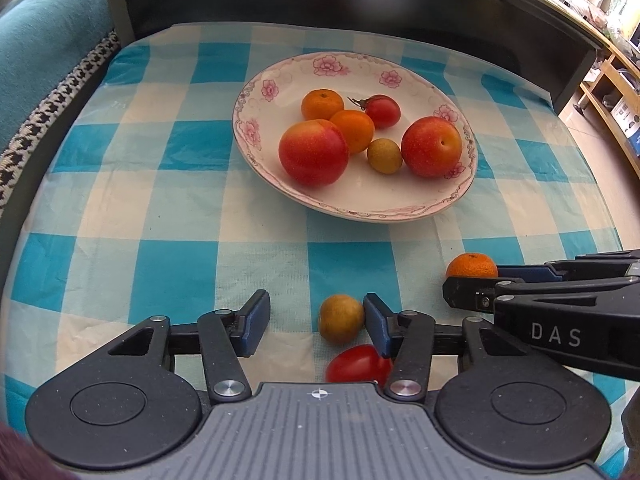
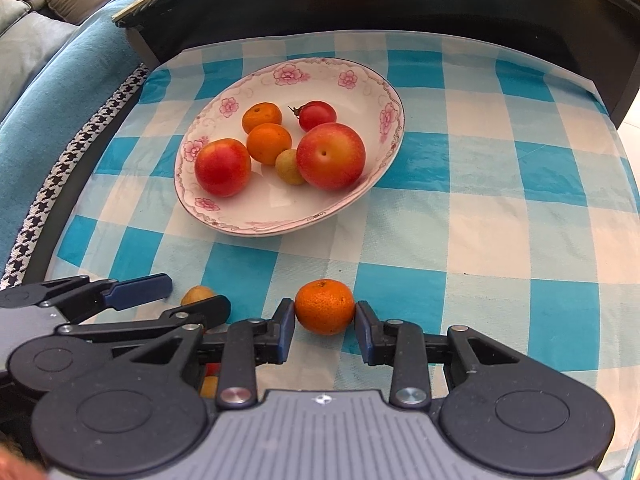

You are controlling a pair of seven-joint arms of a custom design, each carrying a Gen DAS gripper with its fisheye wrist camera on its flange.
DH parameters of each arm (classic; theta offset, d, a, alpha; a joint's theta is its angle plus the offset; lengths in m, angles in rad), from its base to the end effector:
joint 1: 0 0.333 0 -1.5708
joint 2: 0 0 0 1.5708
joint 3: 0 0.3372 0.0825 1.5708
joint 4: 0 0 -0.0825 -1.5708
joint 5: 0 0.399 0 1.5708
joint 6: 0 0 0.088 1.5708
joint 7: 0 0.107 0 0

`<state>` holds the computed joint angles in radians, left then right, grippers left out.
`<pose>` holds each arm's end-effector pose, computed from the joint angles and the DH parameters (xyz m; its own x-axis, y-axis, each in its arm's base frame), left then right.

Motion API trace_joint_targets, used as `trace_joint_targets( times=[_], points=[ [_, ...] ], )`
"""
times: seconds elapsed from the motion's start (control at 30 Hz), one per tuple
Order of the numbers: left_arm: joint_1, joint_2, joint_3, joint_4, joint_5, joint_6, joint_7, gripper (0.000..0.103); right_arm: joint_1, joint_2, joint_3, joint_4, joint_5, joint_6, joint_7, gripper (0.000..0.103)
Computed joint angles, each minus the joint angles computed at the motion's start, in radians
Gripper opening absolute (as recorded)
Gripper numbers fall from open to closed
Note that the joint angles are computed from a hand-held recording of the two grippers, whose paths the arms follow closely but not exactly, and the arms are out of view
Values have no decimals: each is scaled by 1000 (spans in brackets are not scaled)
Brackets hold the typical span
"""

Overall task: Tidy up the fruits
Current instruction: 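Grasp a small tan fruit with the left tool while the right tool grasps a mandarin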

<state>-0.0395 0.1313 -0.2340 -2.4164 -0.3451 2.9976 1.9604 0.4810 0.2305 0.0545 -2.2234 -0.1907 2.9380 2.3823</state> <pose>0.5265 -0.1220 0.3127 -0.3293 -0.9428 0.0524 -0.8513 0.2725 -0.4484 0.5112 0.3165 0.3323 -0.0461 -0.9654 -0.2568 -0.9076 0.1479 -0.3928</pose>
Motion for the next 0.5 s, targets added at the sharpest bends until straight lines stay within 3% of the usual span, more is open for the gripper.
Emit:
trace_joint_targets(
  times=[0.37,0.5],
  points=[
    [6,-7,-16,9,-53,-27,63,33,2,-4,-7,-5,-11,-4,16,34],
    [-5,-16,-11,-2,-58,-18,80,32,6,-3,-10,-1,-26,-11,21,34]
  ],
)
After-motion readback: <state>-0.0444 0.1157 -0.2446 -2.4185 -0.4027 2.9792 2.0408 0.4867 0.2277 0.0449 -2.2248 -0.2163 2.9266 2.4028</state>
